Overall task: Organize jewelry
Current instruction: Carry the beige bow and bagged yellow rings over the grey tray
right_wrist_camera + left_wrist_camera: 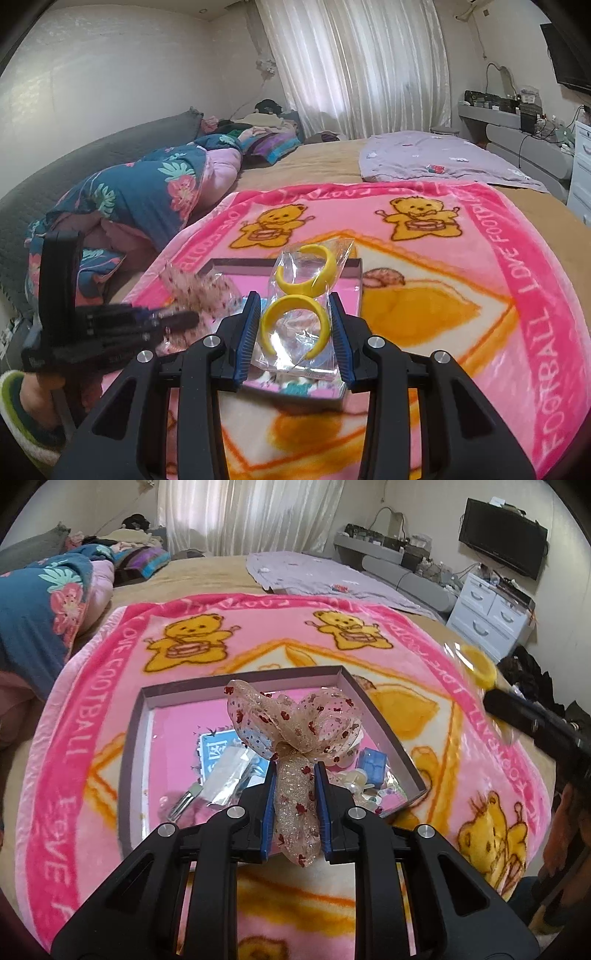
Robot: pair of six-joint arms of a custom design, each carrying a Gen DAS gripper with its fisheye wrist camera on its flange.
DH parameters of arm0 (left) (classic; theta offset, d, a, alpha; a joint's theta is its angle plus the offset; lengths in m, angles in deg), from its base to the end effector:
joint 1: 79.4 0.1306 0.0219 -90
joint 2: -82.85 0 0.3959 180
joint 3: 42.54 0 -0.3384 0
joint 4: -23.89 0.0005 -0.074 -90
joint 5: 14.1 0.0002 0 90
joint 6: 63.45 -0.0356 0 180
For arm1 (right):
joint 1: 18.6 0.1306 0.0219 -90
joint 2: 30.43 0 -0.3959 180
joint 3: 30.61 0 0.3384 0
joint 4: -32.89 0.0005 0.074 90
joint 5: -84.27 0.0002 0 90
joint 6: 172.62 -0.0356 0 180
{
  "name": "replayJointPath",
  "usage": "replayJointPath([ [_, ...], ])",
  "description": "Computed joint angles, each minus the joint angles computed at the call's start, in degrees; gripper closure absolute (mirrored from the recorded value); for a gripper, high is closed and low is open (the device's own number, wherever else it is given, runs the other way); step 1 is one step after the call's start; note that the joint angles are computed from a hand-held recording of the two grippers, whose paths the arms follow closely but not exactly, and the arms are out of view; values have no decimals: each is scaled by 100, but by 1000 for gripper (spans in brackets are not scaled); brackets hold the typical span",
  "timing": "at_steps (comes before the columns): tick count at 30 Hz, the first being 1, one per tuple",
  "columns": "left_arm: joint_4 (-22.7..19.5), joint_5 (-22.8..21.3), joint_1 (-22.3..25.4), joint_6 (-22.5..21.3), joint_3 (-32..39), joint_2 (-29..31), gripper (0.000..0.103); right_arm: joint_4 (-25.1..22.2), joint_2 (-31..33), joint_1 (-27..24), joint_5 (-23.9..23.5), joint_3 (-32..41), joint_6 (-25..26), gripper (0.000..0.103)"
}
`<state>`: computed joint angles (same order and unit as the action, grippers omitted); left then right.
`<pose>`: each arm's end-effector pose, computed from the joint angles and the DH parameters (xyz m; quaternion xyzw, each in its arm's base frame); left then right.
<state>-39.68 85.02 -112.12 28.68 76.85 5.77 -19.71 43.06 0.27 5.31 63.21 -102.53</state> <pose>0.4250 -0.2803 0.5323 0.2728 0.8873 -0.1798 0.3256 0.3040 0.0962 0.5694 0.0543 0.8712 0.0801 0.4812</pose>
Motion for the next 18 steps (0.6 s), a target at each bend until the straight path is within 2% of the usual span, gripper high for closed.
replayJointPath([
  [7, -56, -55, -20, 6, 57, 194, 91, -19, 389, -285, -297, 259, 109, 67],
  [18, 46, -13, 38, 120, -129, 353, 90, 136, 627, -375, -545, -80, 46, 67],
])
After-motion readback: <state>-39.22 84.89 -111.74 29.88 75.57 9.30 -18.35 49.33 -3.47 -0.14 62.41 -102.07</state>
